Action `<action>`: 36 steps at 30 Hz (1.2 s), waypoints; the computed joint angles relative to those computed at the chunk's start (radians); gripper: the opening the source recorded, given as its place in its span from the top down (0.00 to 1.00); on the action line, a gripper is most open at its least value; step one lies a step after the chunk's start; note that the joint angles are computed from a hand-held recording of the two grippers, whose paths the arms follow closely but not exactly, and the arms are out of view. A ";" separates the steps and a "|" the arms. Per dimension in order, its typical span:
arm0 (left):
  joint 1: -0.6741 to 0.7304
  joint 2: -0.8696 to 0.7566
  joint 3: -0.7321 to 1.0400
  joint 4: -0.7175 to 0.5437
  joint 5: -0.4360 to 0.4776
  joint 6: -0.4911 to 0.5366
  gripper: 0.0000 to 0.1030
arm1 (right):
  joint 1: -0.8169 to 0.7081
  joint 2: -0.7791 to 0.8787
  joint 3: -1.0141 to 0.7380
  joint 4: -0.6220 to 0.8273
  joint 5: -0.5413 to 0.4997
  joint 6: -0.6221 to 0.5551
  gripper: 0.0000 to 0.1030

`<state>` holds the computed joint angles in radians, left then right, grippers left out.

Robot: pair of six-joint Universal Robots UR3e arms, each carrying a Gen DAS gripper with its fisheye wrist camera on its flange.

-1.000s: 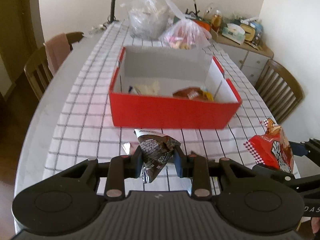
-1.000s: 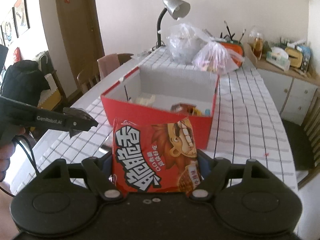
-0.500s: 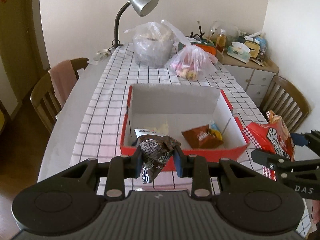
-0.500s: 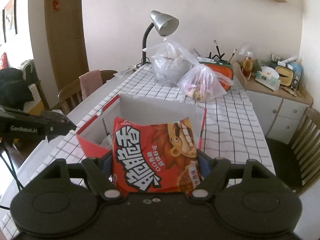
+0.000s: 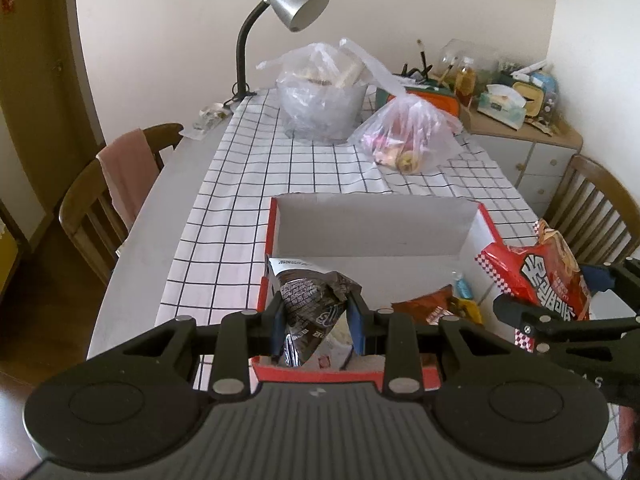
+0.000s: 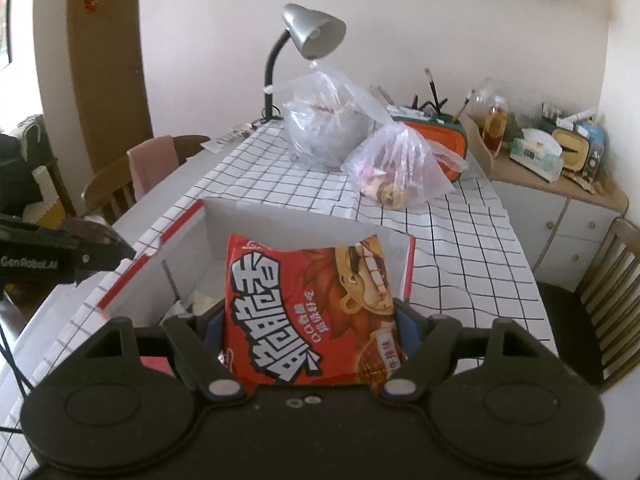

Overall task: Organize snacks
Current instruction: 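Lift both held snacks and carry them over the red box, then lower both snacks into the red box and open both grippers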

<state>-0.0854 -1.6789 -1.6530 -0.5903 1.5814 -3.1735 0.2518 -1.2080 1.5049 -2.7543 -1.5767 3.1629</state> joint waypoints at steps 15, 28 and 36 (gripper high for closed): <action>-0.006 -0.292 0.241 -0.080 0.001 0.027 0.70 | -0.009 0.243 -0.221 0.094 -0.005 0.005 0.23; -0.026 -0.407 0.315 -0.122 0.024 0.030 0.70 | 0.015 0.314 -0.286 0.128 -0.022 -0.010 0.22; -0.029 -0.405 0.276 -0.090 0.013 0.049 0.60 | 0.023 0.314 -0.269 0.101 -0.029 -0.016 0.21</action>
